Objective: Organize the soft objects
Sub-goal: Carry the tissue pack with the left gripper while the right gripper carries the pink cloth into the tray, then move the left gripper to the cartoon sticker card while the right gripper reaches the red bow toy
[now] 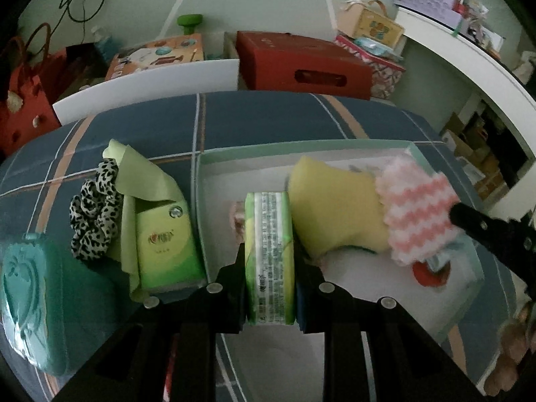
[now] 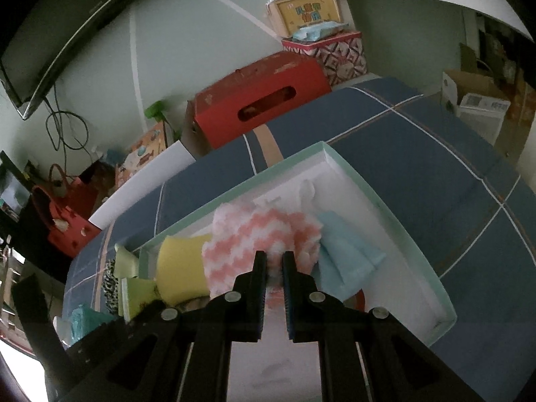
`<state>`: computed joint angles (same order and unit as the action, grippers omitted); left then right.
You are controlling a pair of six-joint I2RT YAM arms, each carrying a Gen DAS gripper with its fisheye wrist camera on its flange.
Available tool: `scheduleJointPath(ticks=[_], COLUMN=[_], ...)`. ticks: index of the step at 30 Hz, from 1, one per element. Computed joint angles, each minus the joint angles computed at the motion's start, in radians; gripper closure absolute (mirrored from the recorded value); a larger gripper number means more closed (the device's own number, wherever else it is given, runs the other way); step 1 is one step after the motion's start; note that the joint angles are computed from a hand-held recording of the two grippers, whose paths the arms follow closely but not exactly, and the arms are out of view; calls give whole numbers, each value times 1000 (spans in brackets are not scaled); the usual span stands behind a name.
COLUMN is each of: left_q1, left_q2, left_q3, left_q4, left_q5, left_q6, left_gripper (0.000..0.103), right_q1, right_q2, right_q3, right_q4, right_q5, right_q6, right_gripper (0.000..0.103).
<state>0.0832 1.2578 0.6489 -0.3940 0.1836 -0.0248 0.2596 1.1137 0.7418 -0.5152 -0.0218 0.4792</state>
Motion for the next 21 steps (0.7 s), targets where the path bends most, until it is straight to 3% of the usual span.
scheduleJointPath(ticks=[9,12,14,16,19,21], left_q1=[16,17,18,21,32,35], left_q2=[113,113,95,57,6,-17], left_q3=[52,69,84,98,128,149], left_q4=[66,38,2,-37,-108,-156], left_q5=[-52,-58,-52,-43,-30,-52], left_q6=[5,-2,-2,-7,-6,-8], left_gripper=[80,79,69,40,34,27], right_q1=[19,27,34,48,72,80], right_q2=[26,35,28,21,5,-13], right_q3=[10,19,26,35,48,53], right_q4=[-9,-17,-32,-50,-81,-99], right_q5=[22,31,47,69,105,121], right_q6=[-5,1,3,-2,4,7], right_gripper=[91,90,89,89,75,56])
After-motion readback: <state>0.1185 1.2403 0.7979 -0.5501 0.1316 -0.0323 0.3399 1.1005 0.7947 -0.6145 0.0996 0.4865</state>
